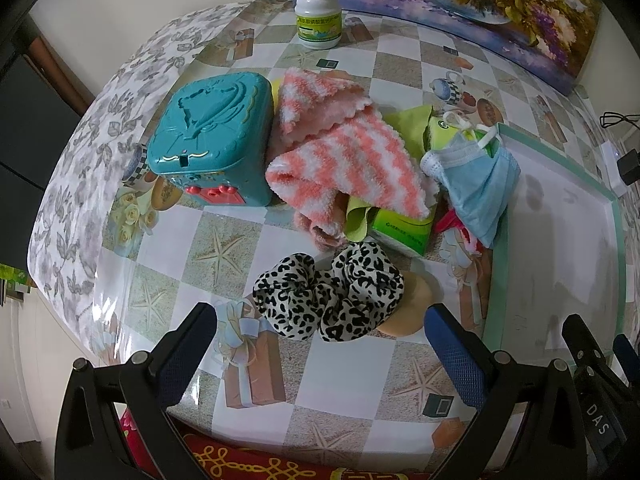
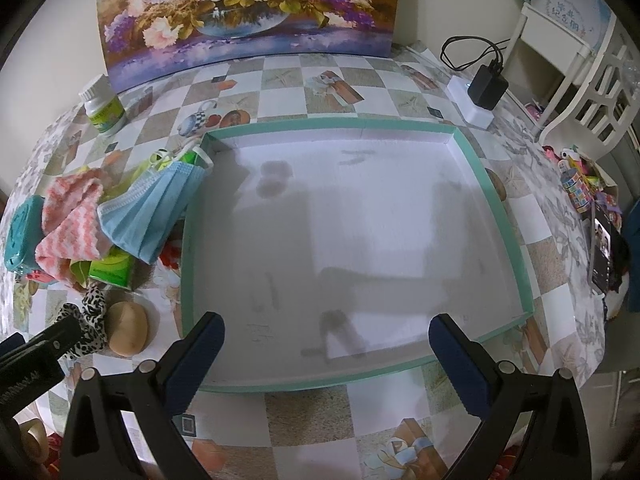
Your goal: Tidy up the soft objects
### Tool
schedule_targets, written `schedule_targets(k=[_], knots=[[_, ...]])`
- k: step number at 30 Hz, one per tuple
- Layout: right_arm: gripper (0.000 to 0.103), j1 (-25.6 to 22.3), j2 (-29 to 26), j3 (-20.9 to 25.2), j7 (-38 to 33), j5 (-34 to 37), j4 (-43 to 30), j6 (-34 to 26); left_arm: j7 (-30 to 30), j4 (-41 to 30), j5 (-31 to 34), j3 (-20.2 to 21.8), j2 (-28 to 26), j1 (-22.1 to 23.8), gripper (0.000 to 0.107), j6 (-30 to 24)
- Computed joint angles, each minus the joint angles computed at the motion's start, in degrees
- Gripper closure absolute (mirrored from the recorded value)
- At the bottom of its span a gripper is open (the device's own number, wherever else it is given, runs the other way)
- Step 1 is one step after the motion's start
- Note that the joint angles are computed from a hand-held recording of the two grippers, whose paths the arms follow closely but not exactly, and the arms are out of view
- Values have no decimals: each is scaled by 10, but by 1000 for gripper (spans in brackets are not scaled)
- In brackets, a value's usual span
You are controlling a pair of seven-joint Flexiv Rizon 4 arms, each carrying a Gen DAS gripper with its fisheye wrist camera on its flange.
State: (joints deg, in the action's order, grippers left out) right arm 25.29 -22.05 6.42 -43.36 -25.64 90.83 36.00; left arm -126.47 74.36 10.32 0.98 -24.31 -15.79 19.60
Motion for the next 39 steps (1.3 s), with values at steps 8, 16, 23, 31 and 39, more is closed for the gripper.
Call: schedule_targets(k=[8, 16, 23, 31, 39], knots=[[0, -1, 1, 0, -1, 1, 4, 2, -1, -1, 0, 0, -1, 0, 4, -1], [0, -1, 1, 0, -1, 1, 5, 2, -1, -1, 0, 0, -1, 0, 4, -1], [0, -1, 1, 1, -3, 3, 4, 0, -1, -3, 1, 0, -2, -1, 4, -2], [0, -1, -2, 1, -7, 5, 0, -8, -1, 2, 0, 0, 1, 0, 4, 0], [0, 0, -4, 2, -13, 9, -5, -16, -2, 7, -2, 0, 2, 0, 4, 4]])
